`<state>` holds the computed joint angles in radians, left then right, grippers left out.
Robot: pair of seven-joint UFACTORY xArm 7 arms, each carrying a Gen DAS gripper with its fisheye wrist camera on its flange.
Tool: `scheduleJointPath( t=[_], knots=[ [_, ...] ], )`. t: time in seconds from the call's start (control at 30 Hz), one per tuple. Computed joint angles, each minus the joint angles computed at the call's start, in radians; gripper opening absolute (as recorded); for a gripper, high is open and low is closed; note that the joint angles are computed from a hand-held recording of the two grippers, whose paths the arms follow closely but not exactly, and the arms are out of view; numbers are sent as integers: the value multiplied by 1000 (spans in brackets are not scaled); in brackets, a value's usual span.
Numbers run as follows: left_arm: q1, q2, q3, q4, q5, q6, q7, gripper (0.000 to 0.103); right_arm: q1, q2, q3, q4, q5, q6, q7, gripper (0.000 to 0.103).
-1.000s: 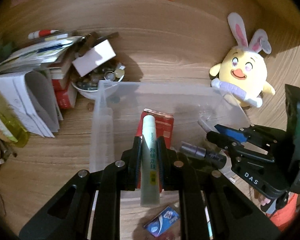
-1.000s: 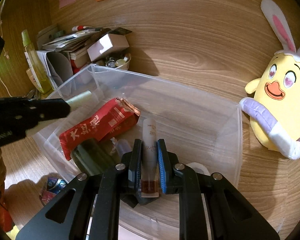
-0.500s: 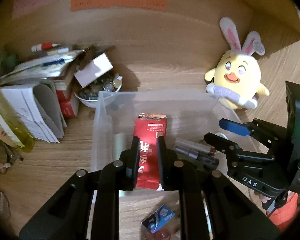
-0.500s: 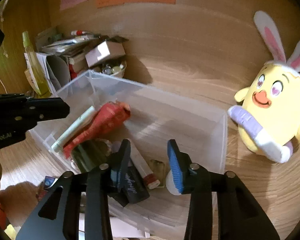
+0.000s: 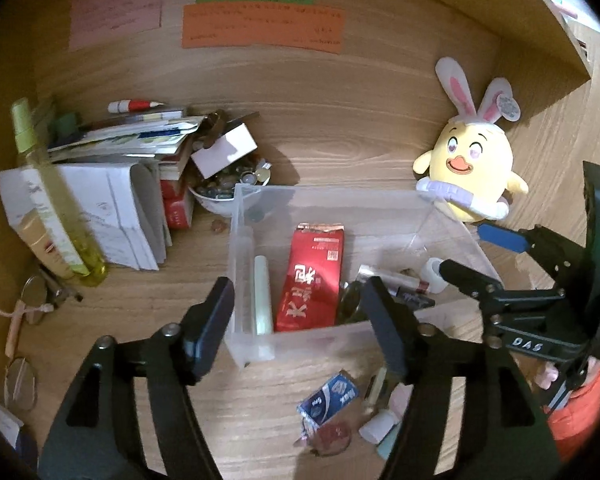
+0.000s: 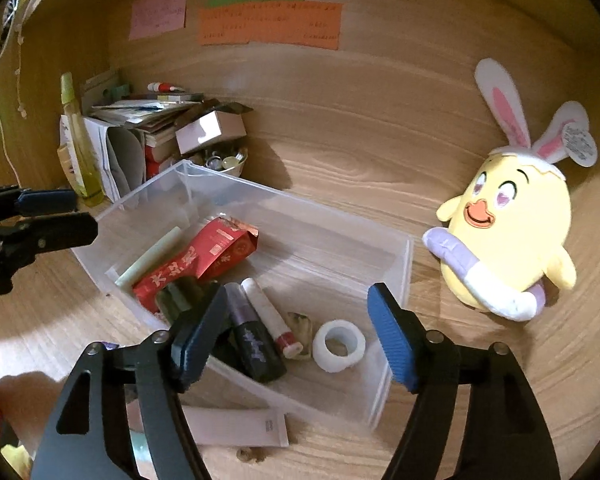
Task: Organize objects
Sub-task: 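Withdraw both tools from the box toward the remaining items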
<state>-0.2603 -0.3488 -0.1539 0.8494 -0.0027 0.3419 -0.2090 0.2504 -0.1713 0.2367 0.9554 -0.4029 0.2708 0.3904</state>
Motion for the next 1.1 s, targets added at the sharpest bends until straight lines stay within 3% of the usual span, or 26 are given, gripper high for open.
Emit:
scheduleJointPath(
  t=[0.1, 0.3, 0.57, 0.83, 1.1],
  knots=[
    [0, -35, -3, -31, 1, 5, -10, 82, 11, -35, -10, -31, 36, -11, -23, 81],
    [11, -83, -24, -74, 28, 17, -44, 94, 25, -117, -14, -106, 109, -30, -81, 81],
    [5, -105, -27, -122, 41, 38, -48, 95, 62, -186, -35, -192, 231, -35, -174, 82],
    [-31, -89, 10, -167, -9, 63, -8, 95, 39, -194, -7, -253, 248, -11, -177, 81],
    [-44, -49, 24, -177, -53, 97, 35, 95, 85, -180, -47, -296, 311, -3, -240, 79]
  ],
)
